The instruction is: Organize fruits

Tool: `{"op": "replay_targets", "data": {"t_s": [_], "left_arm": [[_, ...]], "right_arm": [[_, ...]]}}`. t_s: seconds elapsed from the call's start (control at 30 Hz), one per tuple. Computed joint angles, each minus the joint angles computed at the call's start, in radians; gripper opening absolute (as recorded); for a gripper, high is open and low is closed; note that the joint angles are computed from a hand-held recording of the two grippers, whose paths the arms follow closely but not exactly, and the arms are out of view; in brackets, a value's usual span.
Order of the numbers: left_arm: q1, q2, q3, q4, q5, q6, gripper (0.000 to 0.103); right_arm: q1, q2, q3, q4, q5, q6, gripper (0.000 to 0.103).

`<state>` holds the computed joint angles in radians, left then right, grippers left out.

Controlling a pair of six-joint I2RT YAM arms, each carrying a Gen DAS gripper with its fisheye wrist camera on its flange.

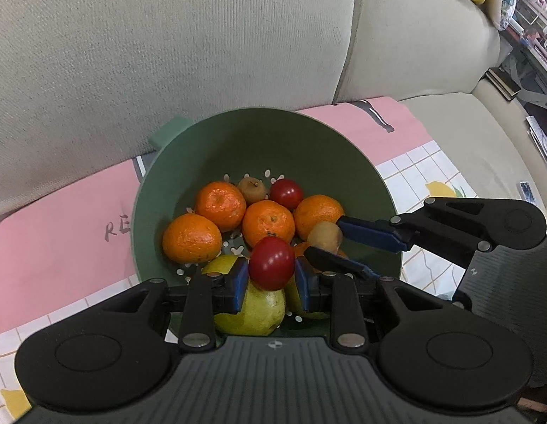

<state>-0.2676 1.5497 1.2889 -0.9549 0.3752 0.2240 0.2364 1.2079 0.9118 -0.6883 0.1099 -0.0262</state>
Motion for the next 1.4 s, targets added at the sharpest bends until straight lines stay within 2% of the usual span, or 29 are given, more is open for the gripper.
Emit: {"op": "replay_targets", "data": {"t_s": [0.2, 0.3, 0.37, 0.53, 0.67, 0.73, 0.83, 1.07, 1.2, 1.4], "left_arm": [[-0.018, -0.005, -0.003, 0.002, -0.026, 0.009, 0.034], [-0.011, -0.008, -0.002, -0.007, -0.031, 0.001, 0.042], [-0.009, -0.016, 0.000, -0.019, -0.039, 0.002, 0.047], [-0.005, -0.069, 0.005, -0.047, -0.025, 0.020, 0.057], [-0.012, -0.126, 0.009, -0.063, -0.050, 0.024, 0.065], [-0.001, -0.149, 0.016, -0.082, -0.039, 0.035, 0.066], [0.021, -0.200, 0.020, -0.106, -0.034, 0.049, 0.070], [0.087, -0.325, 0.022, -0.159, -0.075, 0.119, 0.072], [0.178, -0.401, 0.023, -0.162, -0.032, 0.138, 0.072], [0.306, -0.561, -0.047, -0.092, 0.029, 0.147, 0.074]], "right_arm": [[-0.015, 0.012, 0.001, -0.002, -0.009, -0.023, 0.024], [-0.009, 0.007, 0.005, -0.014, -0.004, -0.022, 0.025], [-0.004, 0.011, 0.009, -0.020, 0.004, -0.021, 0.034], [-0.001, -0.023, 0.020, -0.053, 0.015, -0.018, 0.046], [0.003, -0.063, 0.035, -0.090, 0.033, -0.002, 0.066], [0.001, -0.086, 0.046, -0.114, 0.032, 0.003, 0.071], [0.009, -0.112, 0.067, -0.152, 0.045, 0.017, 0.073], [0.052, -0.188, 0.123, -0.240, 0.011, 0.131, 0.082], [0.126, -0.223, 0.153, -0.268, 0.024, 0.225, 0.086], [0.285, -0.287, 0.188, -0.306, 0.108, 0.365, 0.087]]}}
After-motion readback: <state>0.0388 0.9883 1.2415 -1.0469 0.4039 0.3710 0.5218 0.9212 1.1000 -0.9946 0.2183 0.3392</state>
